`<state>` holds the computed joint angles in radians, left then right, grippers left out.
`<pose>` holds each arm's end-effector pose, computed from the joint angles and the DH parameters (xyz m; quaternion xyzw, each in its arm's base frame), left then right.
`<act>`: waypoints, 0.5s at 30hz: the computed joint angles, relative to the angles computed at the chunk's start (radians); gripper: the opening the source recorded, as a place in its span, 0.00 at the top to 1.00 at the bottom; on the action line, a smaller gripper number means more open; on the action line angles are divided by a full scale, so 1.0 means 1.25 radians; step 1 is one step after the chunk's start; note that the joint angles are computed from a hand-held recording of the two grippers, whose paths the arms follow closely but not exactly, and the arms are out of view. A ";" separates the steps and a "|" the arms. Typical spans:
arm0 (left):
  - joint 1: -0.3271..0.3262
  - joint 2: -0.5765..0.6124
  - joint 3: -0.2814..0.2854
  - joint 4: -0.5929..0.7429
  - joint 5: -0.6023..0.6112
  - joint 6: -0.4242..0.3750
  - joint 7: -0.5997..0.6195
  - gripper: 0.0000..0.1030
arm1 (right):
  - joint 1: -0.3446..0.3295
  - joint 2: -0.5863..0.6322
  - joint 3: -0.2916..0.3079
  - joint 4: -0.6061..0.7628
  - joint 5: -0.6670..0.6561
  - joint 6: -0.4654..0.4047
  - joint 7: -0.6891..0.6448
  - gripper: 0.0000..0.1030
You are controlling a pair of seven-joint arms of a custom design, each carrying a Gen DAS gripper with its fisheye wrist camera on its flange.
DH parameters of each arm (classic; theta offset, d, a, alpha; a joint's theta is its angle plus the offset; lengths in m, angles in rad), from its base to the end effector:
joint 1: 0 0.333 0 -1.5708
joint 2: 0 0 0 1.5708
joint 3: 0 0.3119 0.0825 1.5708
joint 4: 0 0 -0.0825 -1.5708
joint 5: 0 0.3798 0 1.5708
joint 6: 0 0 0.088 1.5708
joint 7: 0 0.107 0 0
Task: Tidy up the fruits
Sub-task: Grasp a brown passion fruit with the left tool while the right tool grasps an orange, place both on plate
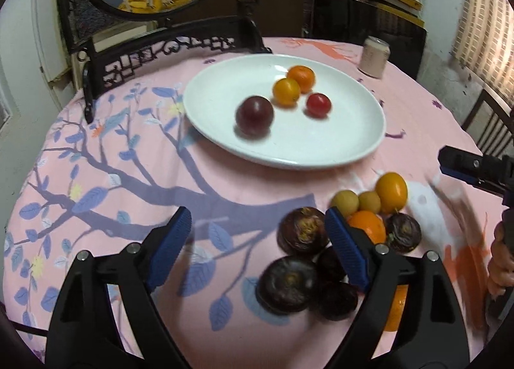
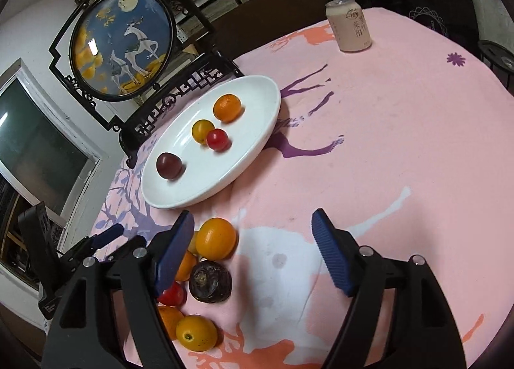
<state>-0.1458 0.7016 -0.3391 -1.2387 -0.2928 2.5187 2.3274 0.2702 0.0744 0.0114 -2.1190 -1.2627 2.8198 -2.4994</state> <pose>0.7235 -0.2861 0.4353 -0.3029 0.8831 -0.3418 0.1079 0.5401 0.2054 0.4203 -0.3296 0.8409 -0.2022 0.3787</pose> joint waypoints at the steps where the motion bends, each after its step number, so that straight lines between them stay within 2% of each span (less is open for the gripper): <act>1: -0.002 0.004 0.001 0.007 0.004 -0.013 0.000 0.16 | 0.000 0.002 0.000 0.001 0.004 0.002 -0.003 0.26; 3: -0.006 0.008 0.002 0.014 0.012 -0.032 0.005 0.16 | 0.001 0.005 0.000 0.003 0.017 0.002 -0.019 0.26; 6: -0.019 0.010 0.013 0.009 0.032 -0.026 0.012 0.16 | 0.003 0.001 -0.001 0.002 0.011 0.001 -0.016 0.26; 7: -0.032 0.012 0.028 0.007 0.049 -0.009 -0.002 0.14 | 0.003 0.001 -0.001 0.002 0.010 0.000 -0.015 0.26; 8: -0.040 0.019 0.037 0.016 0.062 -0.007 -0.016 0.07 | 0.003 0.001 -0.001 0.002 0.010 -0.001 -0.015 0.26; 10: -0.057 0.042 0.061 0.054 0.091 -0.008 -0.060 0.03 | 0.003 0.002 -0.001 0.004 0.011 -0.001 -0.017 0.26; 13: -0.093 0.072 0.127 0.100 0.161 0.047 -0.183 0.04 | 0.004 0.004 0.000 0.004 0.019 -0.001 -0.023 0.26; 15: -0.075 0.114 0.107 0.184 0.158 -0.028 -0.215 0.06 | 0.005 0.006 -0.001 0.006 0.016 0.001 -0.024 0.26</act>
<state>-0.2392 0.8439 -0.2051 -1.0091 -0.0958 2.4842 2.0590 0.2761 0.0818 0.0103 -2.1110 -1.2432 2.8216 -2.5295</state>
